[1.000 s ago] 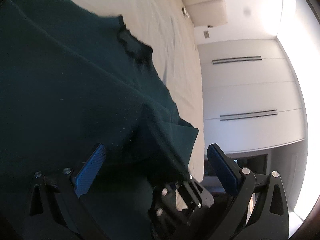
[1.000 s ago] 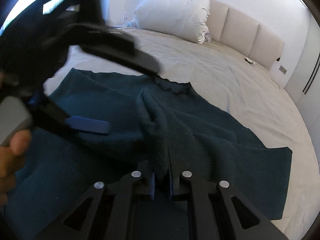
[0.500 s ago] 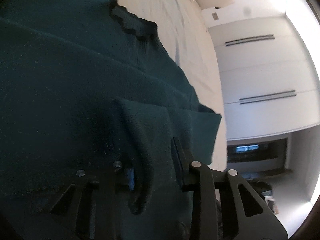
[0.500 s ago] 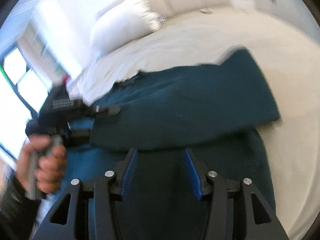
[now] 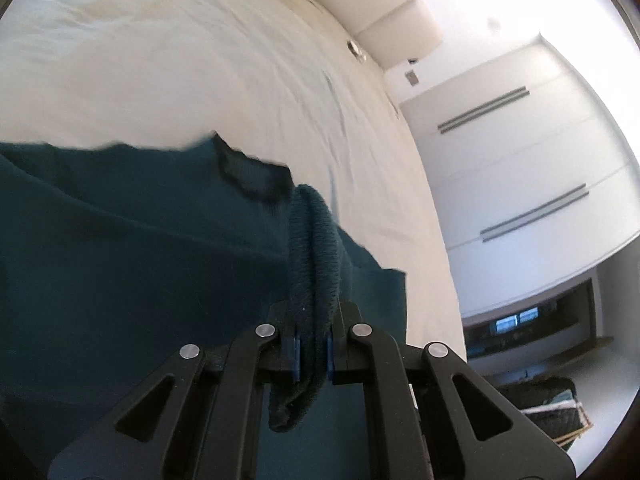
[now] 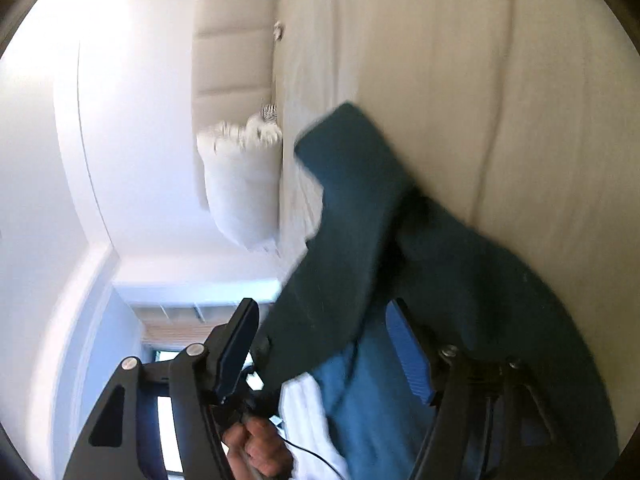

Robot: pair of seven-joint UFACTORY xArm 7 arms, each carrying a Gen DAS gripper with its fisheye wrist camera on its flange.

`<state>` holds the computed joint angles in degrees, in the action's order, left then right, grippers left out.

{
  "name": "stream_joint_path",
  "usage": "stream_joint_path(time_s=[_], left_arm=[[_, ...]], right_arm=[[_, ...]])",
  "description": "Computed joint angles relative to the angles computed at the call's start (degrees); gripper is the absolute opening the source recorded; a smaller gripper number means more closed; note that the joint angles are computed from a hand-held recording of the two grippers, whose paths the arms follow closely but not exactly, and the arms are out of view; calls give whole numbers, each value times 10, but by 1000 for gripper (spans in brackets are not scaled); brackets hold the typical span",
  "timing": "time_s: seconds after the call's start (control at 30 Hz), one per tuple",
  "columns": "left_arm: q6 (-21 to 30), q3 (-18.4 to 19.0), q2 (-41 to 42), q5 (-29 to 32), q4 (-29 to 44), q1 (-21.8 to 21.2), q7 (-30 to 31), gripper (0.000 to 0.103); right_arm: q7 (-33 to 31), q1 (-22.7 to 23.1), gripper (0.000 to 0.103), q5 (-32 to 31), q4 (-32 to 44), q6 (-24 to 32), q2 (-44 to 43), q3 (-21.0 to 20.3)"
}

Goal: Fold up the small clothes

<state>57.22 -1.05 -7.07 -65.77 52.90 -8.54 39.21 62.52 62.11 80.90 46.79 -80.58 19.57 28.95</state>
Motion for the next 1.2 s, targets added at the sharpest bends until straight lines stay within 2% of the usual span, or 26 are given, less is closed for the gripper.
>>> stream_joint_path(time_s=[0.1, 0.17, 0.33, 0.57, 0.67, 0.73, 0.83, 0.97, 1.2], left_arm=[[6, 16, 6, 11, -1, 18, 0, 7], [29, 29, 23, 18, 4, 36, -3, 7], [33, 28, 46, 38, -5, 66, 3, 7], [42, 31, 48, 48, -8, 93, 18, 7], [35, 27, 49, 45, -15, 93, 21, 7], [43, 25, 44, 59, -6, 93, -2, 7], [45, 26, 50, 60, -12, 94, -2, 7], [54, 28, 58, 42, -16, 100, 11, 7], [39, 17, 66, 35, -24, 93, 32, 7]], right_arm=[[-35, -3, 70, 29, 0, -1, -18, 3], [-50, -3, 71, 43, 4, 7, -24, 6], [-44, -15, 71, -3, 14, 53, -19, -4], [-37, -32, 71, -5, -1, 79, -28, -14], [-7, -47, 71, -30, -19, 101, -28, -23], [-22, -51, 71, -26, -23, 114, -35, -23], [-41, -58, 71, -30, -22, 125, -41, -28], [-56, -58, 71, -22, -27, 118, -46, -29], [-35, -66, 71, -12, -56, 95, -52, -32]])
